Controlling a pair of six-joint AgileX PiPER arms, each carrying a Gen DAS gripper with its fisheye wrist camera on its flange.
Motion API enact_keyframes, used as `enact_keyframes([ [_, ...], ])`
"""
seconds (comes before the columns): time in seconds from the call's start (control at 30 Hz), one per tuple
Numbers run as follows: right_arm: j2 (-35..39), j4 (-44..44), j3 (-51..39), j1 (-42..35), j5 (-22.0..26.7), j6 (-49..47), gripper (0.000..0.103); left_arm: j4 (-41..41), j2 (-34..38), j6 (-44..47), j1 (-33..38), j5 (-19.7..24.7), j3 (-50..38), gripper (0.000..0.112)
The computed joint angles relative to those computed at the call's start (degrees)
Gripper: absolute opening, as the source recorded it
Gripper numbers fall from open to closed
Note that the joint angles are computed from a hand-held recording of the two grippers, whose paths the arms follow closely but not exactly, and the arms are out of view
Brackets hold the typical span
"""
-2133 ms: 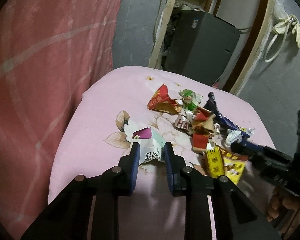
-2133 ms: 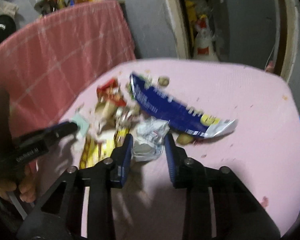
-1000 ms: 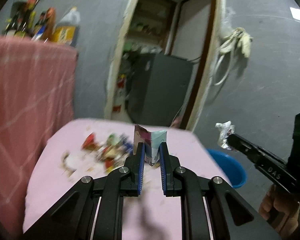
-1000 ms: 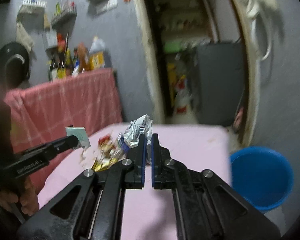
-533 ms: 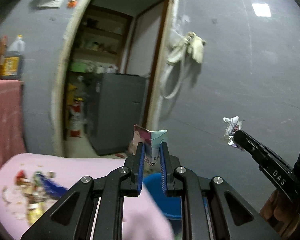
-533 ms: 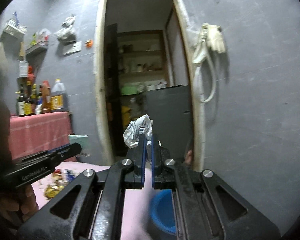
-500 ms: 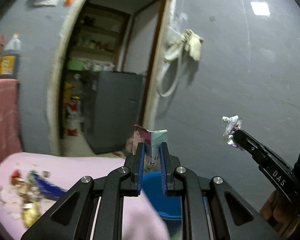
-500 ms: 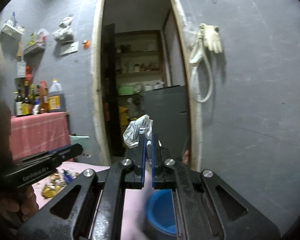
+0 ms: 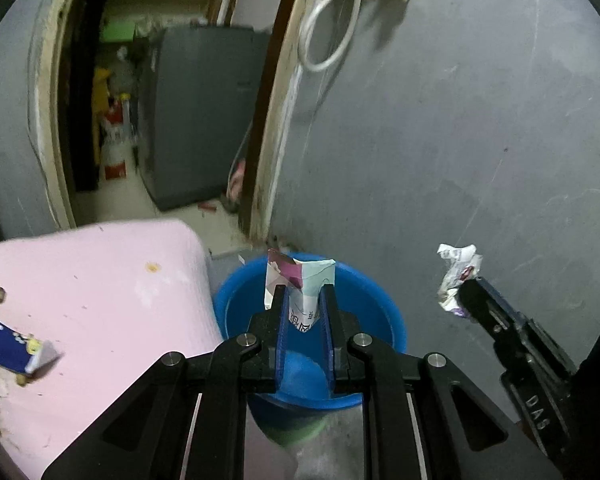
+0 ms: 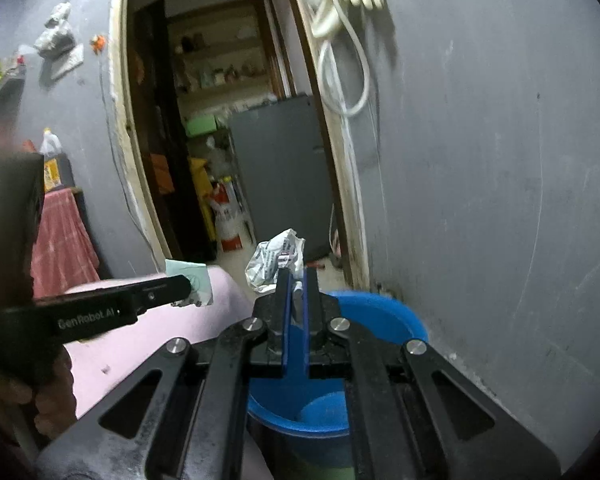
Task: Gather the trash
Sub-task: 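Carry both items to the blue bucket and open both tools to drop them, then move both tools back over the wrapper pile on the table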
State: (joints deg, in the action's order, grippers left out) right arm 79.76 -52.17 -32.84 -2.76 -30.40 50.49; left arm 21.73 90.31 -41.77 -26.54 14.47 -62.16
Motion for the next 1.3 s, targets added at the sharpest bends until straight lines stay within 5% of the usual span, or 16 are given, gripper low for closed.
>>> enact_keyframes([
  [0.23, 9.54, -4.46, -4.01, -1.6, -0.33, 4.99, 0.007, -20.55, 6.08, 18.19, 3.11, -0.45, -2.25, 0.013],
  [0.4, 13.1, -8.04, -6.23, -2.59, -0.19, 10.19, 0.009, -24.52, 8.12, 21.83, 4.21, 0.71, -3.13, 0.014],
  [0.5, 13.54, -9.39, -6.92, -2.57, 0.87, 11.94, 0.021, -24.87, 8.14, 22.06, 4.5, 1.11, -2.97, 0.015],
  [0.93, 6.24, -6.33, -5.48, -0.98, 2.27, 10.86, 0.062, -0.26, -3.36, -2.34, 3.47, -2.4, 5.75, 0.041],
  [1.07, -0.05, -3.97, -3.39, 0.11, 2.75, 9.28, 0.075, 15.93, -11.1, -20.07, 4.33, -3.82, 11.16, 0.059],
  [1.3, -11.6, 0.65, 0.19, 3.9, 2.9, 5.73, 0.102, 30.46, -25.21, -35.16, 5.44, 1.68, 16.31, 0.089],
])
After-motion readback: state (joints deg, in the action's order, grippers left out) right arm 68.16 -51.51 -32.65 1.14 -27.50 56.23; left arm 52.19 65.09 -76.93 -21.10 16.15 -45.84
